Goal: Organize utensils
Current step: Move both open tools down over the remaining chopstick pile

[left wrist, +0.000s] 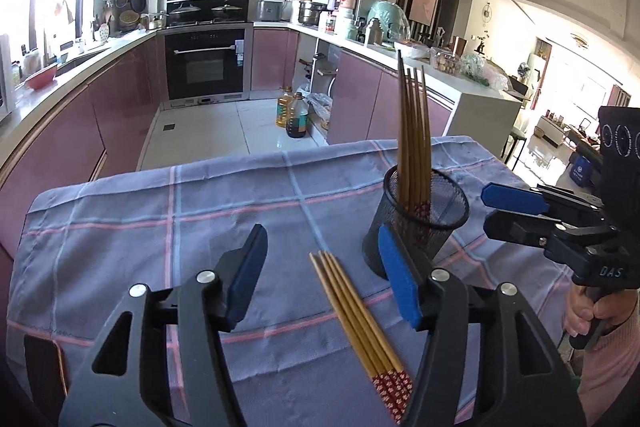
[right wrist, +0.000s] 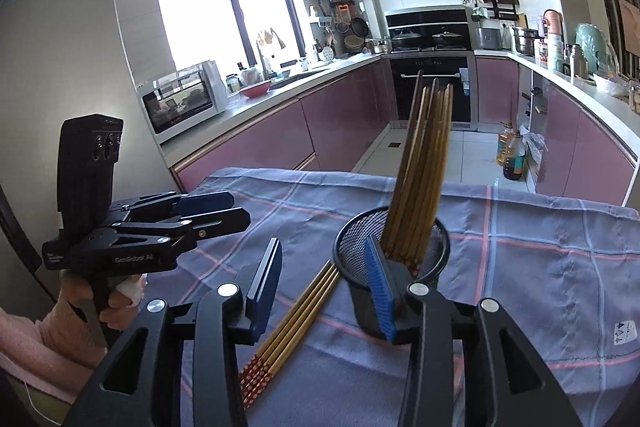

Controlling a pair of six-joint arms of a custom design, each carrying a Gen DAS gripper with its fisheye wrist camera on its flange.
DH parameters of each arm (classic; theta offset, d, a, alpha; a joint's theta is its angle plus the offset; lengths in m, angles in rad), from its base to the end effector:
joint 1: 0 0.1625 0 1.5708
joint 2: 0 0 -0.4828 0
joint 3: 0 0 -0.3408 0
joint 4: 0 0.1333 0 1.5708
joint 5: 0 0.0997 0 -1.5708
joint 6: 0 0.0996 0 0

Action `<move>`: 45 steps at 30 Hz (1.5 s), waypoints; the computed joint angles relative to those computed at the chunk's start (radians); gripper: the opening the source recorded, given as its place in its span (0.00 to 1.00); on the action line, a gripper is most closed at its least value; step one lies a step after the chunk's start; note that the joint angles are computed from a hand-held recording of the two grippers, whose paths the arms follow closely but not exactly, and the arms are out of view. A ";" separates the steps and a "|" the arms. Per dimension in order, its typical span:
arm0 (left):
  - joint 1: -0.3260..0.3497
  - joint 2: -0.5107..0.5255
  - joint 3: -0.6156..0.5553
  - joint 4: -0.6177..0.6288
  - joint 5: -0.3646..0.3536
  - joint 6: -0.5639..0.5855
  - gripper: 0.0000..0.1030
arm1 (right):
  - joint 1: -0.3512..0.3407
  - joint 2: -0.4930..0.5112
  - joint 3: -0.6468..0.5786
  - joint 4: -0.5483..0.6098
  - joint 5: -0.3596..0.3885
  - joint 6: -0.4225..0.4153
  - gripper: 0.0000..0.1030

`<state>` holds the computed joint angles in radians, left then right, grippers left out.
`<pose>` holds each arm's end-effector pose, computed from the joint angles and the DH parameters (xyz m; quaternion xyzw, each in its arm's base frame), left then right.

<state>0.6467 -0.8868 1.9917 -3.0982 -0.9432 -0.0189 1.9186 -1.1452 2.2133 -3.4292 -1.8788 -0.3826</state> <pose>-0.3491 -0.5038 0.1996 0.3485 0.8647 -0.3148 0.1783 0.2677 -0.4360 0.3077 0.2706 -0.8730 0.3779 0.1482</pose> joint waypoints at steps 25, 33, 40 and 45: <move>0.009 0.018 0.163 0.050 0.065 -0.159 0.70 | 0.002 0.152 0.035 0.056 -0.147 0.154 0.43; 0.012 0.020 0.163 0.067 0.054 -0.165 0.69 | 0.018 0.165 0.031 0.057 -0.200 0.132 0.41; 0.018 0.030 0.153 0.074 0.035 -0.160 0.69 | 0.016 0.160 0.028 0.069 -0.210 0.134 0.39; 0.024 0.045 0.140 0.090 0.021 -0.158 0.69 | 0.005 0.145 0.034 0.080 -0.193 0.140 0.38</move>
